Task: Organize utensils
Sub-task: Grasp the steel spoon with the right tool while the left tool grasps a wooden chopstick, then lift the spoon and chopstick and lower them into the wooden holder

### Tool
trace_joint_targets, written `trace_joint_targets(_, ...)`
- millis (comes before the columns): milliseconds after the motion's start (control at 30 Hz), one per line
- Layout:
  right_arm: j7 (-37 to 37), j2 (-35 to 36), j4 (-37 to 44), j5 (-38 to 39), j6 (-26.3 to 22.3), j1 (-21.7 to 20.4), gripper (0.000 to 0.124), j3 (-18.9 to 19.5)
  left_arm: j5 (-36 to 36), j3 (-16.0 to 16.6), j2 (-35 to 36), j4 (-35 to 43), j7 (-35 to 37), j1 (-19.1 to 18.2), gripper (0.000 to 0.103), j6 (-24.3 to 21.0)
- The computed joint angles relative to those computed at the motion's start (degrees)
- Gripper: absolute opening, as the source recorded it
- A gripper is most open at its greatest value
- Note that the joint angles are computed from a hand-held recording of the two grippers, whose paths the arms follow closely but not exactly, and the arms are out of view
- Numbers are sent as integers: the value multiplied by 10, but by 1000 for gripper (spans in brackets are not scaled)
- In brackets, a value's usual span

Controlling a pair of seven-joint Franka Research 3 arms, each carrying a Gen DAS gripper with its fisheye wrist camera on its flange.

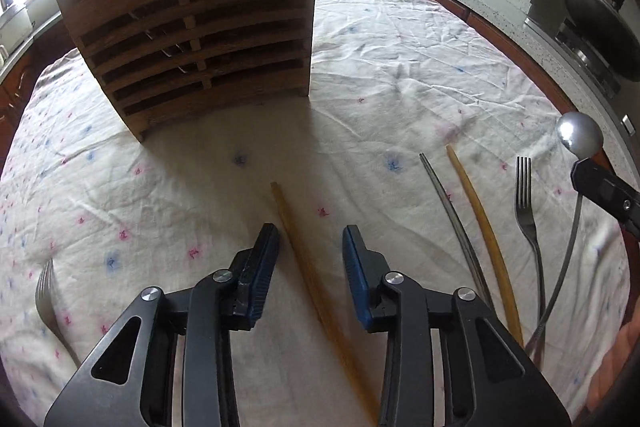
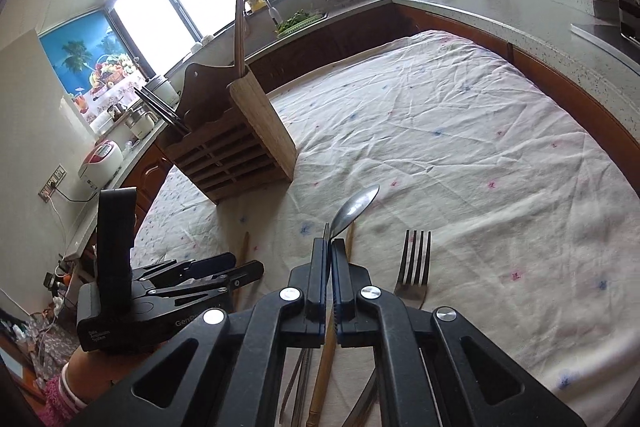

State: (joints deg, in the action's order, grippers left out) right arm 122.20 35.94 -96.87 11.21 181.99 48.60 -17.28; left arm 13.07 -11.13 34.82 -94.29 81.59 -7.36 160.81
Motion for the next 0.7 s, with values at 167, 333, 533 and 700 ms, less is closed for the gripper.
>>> trace_joint_targets(167, -2, -6, -10, 5, 10, 7, 2, -5, -31, -34, -7, -16, 50, 41, 9, 1)
trace_joint_targets(333, -7, -9, -16, 14, 17, 17, 2, -12, -42, -26, -19, -26, 57, 37, 12, -9)
trace_joint_targets(533, -12, -16, -25, 25, 23, 35, 3, -26, -74, -52, -22, -39, 80, 62, 5, 8)
trace_joint_targets(700, -16, -25, -38, 34, 31, 71, 3, -60, -203, -174, -63, -114, 168, 180, 5, 76)
